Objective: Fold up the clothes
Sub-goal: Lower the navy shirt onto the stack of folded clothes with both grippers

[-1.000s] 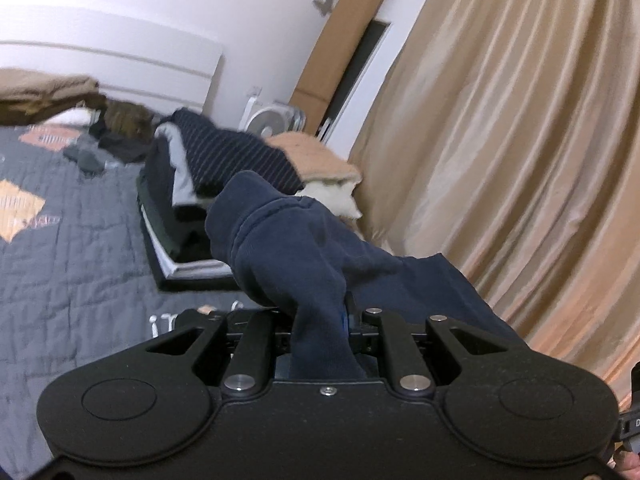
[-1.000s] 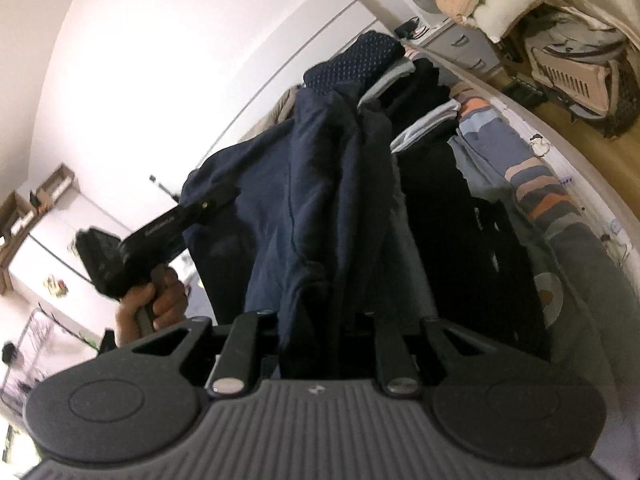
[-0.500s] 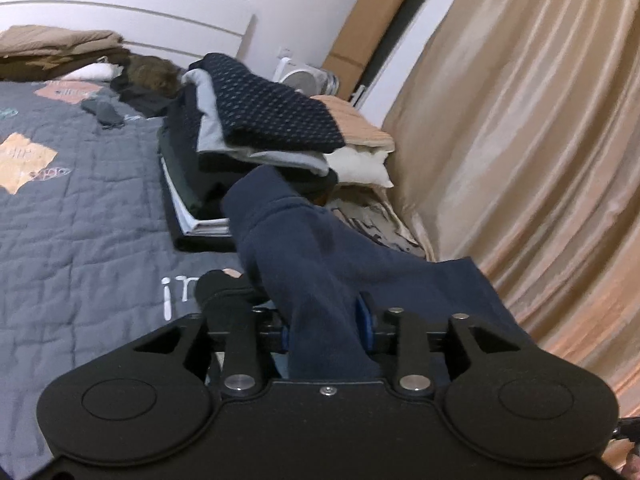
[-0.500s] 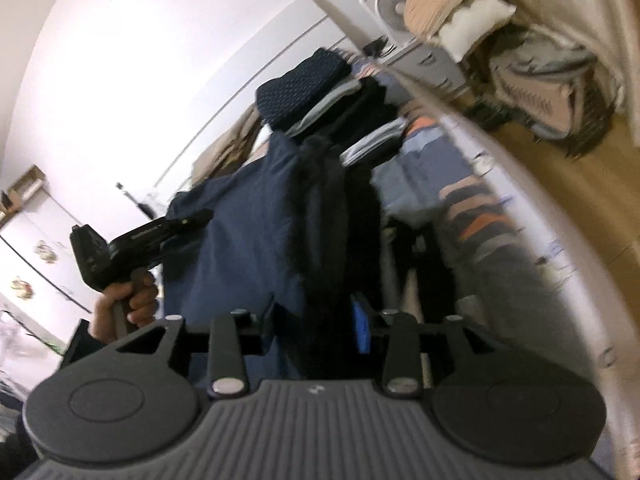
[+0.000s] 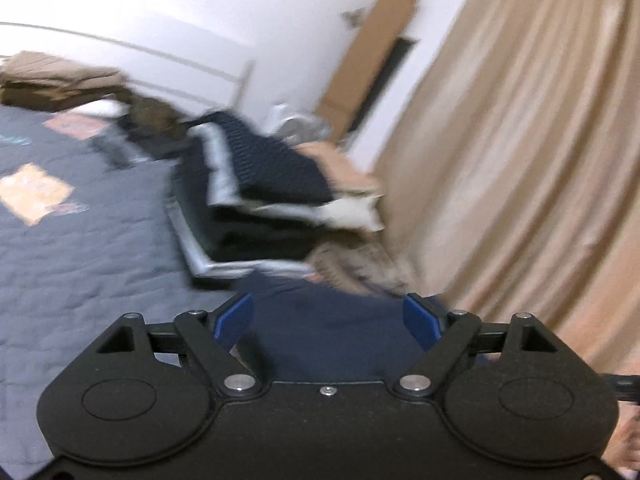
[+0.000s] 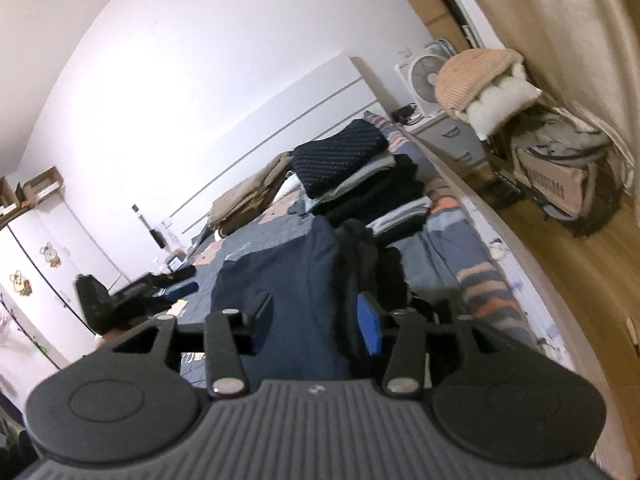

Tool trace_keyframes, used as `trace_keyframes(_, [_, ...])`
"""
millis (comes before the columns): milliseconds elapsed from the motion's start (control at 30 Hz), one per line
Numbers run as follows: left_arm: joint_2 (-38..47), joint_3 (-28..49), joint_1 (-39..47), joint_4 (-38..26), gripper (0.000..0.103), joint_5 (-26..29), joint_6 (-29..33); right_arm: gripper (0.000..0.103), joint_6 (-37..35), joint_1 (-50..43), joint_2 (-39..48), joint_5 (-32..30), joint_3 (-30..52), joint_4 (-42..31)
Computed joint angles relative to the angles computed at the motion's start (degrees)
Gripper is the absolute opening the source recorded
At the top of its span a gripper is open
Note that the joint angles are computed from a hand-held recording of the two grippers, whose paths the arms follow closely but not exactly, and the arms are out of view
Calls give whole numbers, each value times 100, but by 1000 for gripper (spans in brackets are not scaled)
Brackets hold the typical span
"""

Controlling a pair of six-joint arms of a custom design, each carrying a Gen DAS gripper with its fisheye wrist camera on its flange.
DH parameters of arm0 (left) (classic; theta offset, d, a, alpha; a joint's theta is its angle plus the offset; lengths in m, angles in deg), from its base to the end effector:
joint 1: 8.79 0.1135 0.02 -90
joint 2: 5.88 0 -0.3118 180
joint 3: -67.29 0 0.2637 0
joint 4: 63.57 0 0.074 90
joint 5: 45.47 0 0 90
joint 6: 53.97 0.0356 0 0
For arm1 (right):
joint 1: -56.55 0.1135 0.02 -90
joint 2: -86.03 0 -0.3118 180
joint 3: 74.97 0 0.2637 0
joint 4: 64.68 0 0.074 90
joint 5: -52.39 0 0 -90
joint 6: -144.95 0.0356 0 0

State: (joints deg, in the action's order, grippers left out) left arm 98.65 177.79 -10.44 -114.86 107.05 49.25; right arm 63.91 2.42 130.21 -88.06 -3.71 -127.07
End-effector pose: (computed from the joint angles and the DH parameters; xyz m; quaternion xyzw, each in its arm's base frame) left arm 0.4230 -0.0438 0.3785 0.2979 0.7585 -0.4448 0.3716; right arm 0.0867 -0.0731 0.3950 0.2536 0.7872 0.1899 0.5291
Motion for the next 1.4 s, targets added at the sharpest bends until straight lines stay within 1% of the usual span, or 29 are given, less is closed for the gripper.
trace_keyframes(100, [114,439,-185,-1164,81,614,733,47,545,814,141,540,-105,577])
trace_keyframes(167, [260,705,-400,-1831,82,769,1076,47,810,1262,183,797,-231,907])
trace_keyframes(233, [421,892,-687,-2245,82,762,1192,47,967,1578,132,911,-411,1124])
trace_keyframes(333, [632,1028,-1169,-2358,82,582,1054,47,1105,1951,49,1023,-680,1354])
trace_keyframes(400, [847,1234,-1474,-2413,82,425,941,47,1098,2022,-24,1018,-835,1412])
trace_keyframes(500, [1261,1688,-1888,-2522,82,165,761,47,975,1699,-59,715,-1049,1410])
trace_keyframes(600, [1661,2048,-2153,-2312,82,-175,231,47,887,1171,-14,168,-1297,1499])
trace_keyframes(667, [1863,2225,-2244,-2168,82,-308,-14,47,792,1000,25,-11,-1421,1570])
trace_keyframes(767, [2152,2569,-2341,-2148,82,-530,-219,47,681,808,129,-197,-1555,1620])
trace_keyframes(867, [2269,2725,-2498,-2011,82,-913,-474,47,652,625,196,-386,-1682,1763])
trace_keyframes(967, [2346,2830,-2656,-1883,83,-1267,-675,47,710,583,259,-386,-1770,1918])
trace_keyframes(1067, [2360,2864,-2728,-1831,83,-1475,-788,47,742,558,327,-328,-1826,1992])
trace_keyframes(1167, [2143,2593,-2716,-1659,83,-1483,-892,47,768,511,347,-348,-1856,1992])
trace_keyframes(1233, [1902,2328,-2636,-1578,83,-1345,-883,47,718,484,344,-396,-1867,1934])
trace_keyframes(1267, [1766,2194,-2577,-1564,83,-1244,-819,47,687,465,354,-418,-1875,1931])
trace_keyframes(1400, [1197,1642,-2174,-1716,89,-684,-288,47,760,453,354,-406,-1891,1980])
